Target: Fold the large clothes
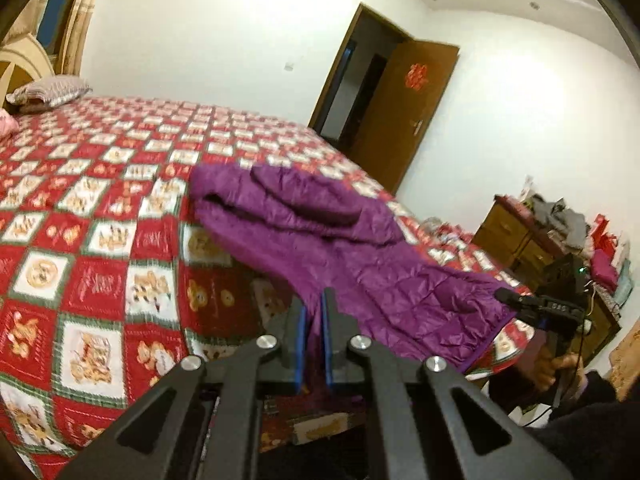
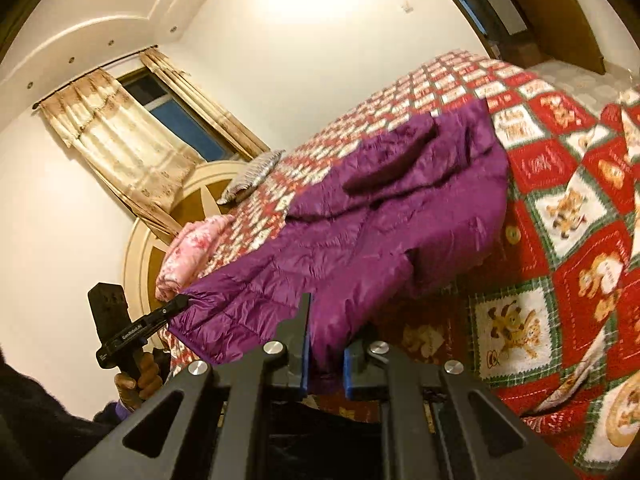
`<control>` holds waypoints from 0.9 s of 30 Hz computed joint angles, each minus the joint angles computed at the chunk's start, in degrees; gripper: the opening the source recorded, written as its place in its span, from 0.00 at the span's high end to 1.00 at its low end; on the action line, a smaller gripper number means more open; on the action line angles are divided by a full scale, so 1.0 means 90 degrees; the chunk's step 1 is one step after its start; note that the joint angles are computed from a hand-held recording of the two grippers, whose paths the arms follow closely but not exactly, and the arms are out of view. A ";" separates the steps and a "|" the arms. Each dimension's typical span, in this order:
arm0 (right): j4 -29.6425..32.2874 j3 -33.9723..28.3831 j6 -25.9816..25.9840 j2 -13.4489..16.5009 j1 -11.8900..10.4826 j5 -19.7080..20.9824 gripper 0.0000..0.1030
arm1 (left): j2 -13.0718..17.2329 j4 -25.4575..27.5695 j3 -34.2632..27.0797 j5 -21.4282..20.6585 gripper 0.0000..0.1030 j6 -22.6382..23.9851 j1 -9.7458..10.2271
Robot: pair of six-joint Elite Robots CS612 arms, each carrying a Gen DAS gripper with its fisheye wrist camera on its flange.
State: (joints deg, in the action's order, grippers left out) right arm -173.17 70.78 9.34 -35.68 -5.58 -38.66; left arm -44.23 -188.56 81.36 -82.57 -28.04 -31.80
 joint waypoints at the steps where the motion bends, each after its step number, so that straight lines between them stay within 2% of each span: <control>1: -0.0079 0.0003 0.0027 -0.0018 -0.0018 0.0041 0.89 | -0.0044 -0.0078 0.0033 0.0075 0.93 0.0061 -0.0009; 9: -0.0589 -0.0412 0.0432 0.0075 -0.0045 0.0327 0.89 | -0.0056 -0.0851 -0.0098 0.0204 0.94 0.0163 0.0046; 12: -0.0375 -0.0642 0.0236 0.0140 0.0002 0.0255 0.89 | -0.0022 -0.0195 -0.0292 0.0945 0.94 0.0536 -0.0037; 13: -0.0299 -0.0708 0.0219 0.0165 0.0010 0.0230 0.89 | -0.0001 0.0056 -0.0352 0.0999 0.92 0.0500 -0.0033; 14: -0.0256 -0.0743 0.0225 0.0185 0.0011 0.0231 0.89 | 0.0023 0.0365 -0.0419 0.0915 0.87 0.0379 -0.0008; 15: -0.0211 -0.0835 0.0286 0.0240 0.0010 0.0252 0.89 | 0.0052 0.0689 -0.0491 0.0801 0.65 0.0216 0.0024; 16: -0.0230 -0.0838 0.0323 0.0252 0.0006 0.0266 0.89 | 0.0095 0.1020 -0.0569 0.0775 0.29 0.0026 0.0045; 18: -0.0212 -0.0876 0.0331 0.0285 0.0007 0.0249 0.89 | 0.0188 0.1401 -0.0636 0.1028 0.04 -0.0333 0.0033; 21: -0.0052 -0.0895 0.0225 0.0297 0.0020 0.0189 0.89 | 0.0278 0.1942 -0.0726 0.0914 0.03 -0.0822 0.0071; 23: 0.0043 -0.0901 0.0179 0.0299 0.0029 0.0138 0.89 | 0.0319 0.2263 -0.0748 0.0603 0.03 -0.1158 0.0114; 27: 0.0038 -0.0920 0.0249 0.0332 0.0022 0.0150 0.89 | 0.0326 0.2614 -0.0600 -0.0191 0.03 -0.1481 0.0121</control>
State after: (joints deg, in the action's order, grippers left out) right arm -172.83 62.50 11.59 -32.69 -5.38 -37.31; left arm -41.30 -165.03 75.96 -84.29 -41.37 -30.72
